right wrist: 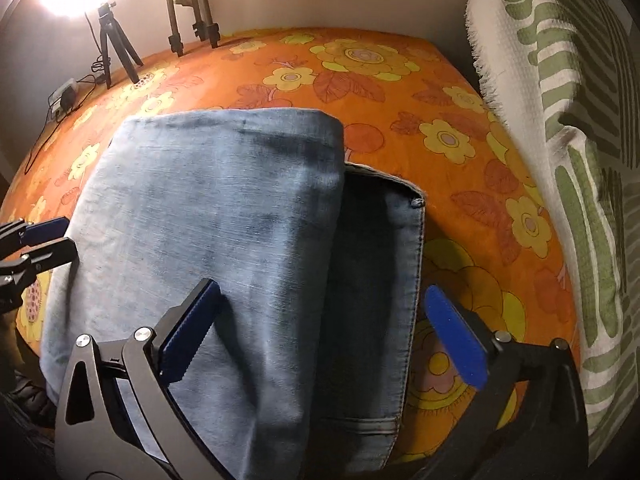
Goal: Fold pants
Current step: 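Open both tools and move them to the folded jeans end, then grasp the jeans end with the left tool while the right tool grasps the waistband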
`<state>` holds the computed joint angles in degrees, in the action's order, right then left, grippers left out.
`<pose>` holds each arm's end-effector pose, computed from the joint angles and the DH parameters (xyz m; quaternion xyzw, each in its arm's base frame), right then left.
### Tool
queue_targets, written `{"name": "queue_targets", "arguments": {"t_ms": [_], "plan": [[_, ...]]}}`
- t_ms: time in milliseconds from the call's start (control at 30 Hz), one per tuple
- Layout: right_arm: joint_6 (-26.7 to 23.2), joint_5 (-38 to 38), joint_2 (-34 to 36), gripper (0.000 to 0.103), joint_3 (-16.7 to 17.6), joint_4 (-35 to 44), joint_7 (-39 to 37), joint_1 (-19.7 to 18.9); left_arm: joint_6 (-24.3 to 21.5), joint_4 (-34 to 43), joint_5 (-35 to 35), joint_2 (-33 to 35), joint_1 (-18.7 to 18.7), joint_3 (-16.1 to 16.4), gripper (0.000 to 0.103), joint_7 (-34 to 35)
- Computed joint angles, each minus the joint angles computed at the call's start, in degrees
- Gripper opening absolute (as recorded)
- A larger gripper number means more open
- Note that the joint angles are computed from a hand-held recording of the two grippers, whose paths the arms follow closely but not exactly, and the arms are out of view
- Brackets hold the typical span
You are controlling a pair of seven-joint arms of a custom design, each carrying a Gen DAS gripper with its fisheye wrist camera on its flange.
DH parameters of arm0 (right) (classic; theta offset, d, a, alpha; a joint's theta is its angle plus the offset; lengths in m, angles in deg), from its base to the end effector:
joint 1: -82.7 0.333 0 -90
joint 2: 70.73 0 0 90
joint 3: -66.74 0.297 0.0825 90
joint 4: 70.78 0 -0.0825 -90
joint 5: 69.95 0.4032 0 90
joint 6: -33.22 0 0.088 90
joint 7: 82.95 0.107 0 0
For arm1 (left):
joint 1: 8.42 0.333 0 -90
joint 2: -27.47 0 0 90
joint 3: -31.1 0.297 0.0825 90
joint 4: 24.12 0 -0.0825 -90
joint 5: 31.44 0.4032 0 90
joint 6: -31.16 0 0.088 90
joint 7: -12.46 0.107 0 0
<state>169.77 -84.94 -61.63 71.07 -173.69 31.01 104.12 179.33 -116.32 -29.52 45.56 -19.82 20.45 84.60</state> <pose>0.5945 0.2814 0.4784 -0.7460 0.6232 -0.1686 0.1632 0.6654 -0.2529 0.5002 -0.6455 0.6900 -0.3018 0.1270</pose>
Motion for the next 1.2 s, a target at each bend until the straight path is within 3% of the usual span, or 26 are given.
{"name": "queue_targets", "arguments": {"t_ms": [233, 567, 933, 1100, 1200], "plan": [[2.8, 2.1, -1.9, 0.103, -0.9, -2.7, 0.1, -2.0, 0.1, 0.7, -3.1, 0.9, 1.1, -0.5, 0.051, 0.5], [4.1, 22.9, -0.2, 0.103, 0.1, -2.5, -13.2, -6.6, -0.8, 5.4, -5.3, 4.7, 1.1, -0.8, 0.056, -0.7], [4.5, 33.7, 4.7, 0.103, 1.3, 2.0, -22.8, -8.2, 0.9, 4.7, -9.2, 5.0, 2.5, -1.8, 0.059, 1.7], [5.0, 37.7, 5.0, 0.083, 2.6, 2.3, -27.0, -8.2, 1.9, 4.8, -9.3, 5.3, 2.1, -1.4, 0.060, 0.8], [5.6, 39.0, 4.7, 0.077, 2.6, 1.6, -27.9, -8.0, 2.5, 4.9, -10.0, 5.5, 2.5, -2.0, 0.062, 1.7]]}}
